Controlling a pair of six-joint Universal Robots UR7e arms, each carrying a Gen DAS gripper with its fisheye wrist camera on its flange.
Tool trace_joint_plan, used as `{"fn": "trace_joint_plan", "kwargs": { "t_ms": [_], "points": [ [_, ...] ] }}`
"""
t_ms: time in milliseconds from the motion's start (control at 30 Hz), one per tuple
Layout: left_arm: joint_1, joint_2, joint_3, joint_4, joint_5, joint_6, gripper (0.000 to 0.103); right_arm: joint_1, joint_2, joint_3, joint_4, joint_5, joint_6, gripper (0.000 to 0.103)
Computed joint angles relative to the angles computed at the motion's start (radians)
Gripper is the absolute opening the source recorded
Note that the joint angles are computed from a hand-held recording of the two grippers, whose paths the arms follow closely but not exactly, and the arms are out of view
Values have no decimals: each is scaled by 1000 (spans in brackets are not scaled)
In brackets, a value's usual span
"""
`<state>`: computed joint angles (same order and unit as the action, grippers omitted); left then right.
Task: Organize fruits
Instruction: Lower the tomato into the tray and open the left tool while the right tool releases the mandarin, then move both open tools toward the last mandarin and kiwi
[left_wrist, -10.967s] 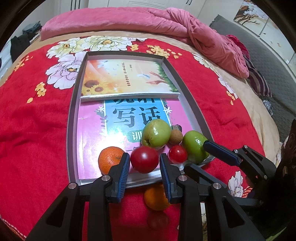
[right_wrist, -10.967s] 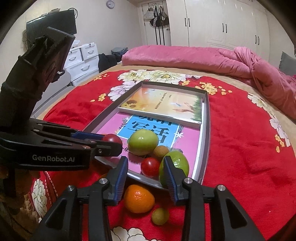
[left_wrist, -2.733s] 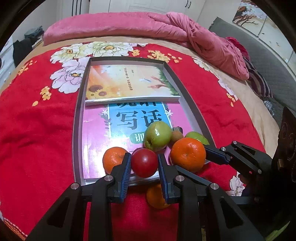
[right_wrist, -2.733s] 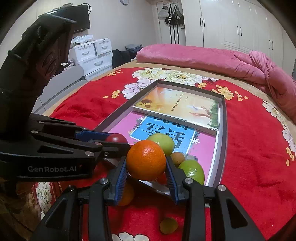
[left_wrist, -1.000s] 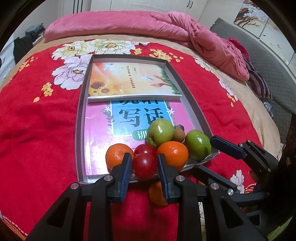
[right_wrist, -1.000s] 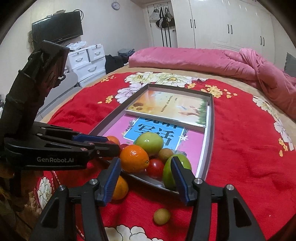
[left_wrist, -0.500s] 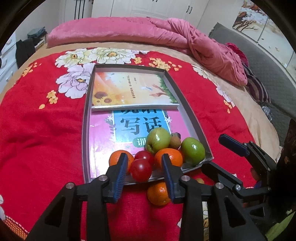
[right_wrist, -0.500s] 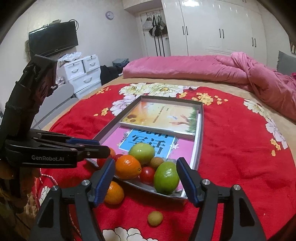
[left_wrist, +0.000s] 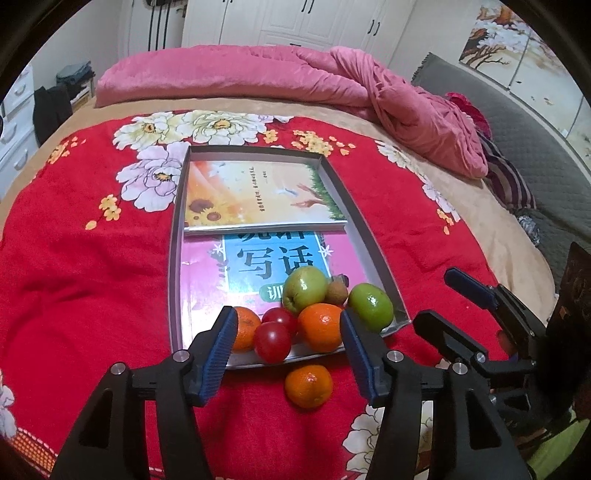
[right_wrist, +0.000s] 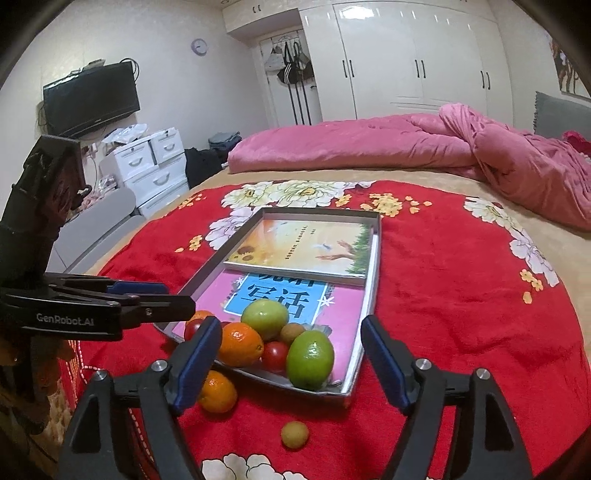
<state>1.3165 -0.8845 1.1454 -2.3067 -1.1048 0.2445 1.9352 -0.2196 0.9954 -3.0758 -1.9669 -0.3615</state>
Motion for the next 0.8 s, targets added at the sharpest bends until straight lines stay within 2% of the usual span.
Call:
{"fn": "trace_joint_plan", "kwargs": {
  "t_ms": [333, 600, 800],
  "points": [
    [-9, -22, 26, -1, 7, -5, 73, 0, -37, 55, 13, -29, 53, 82],
    [-6, -51, 76, 23, 6, -7, 74, 7, -49, 95, 100, -99, 89, 82],
    [-2, -67, 106, 36, 4, -13, 74, 11, -50, 114, 150, -121, 118, 82]
  ]
}}
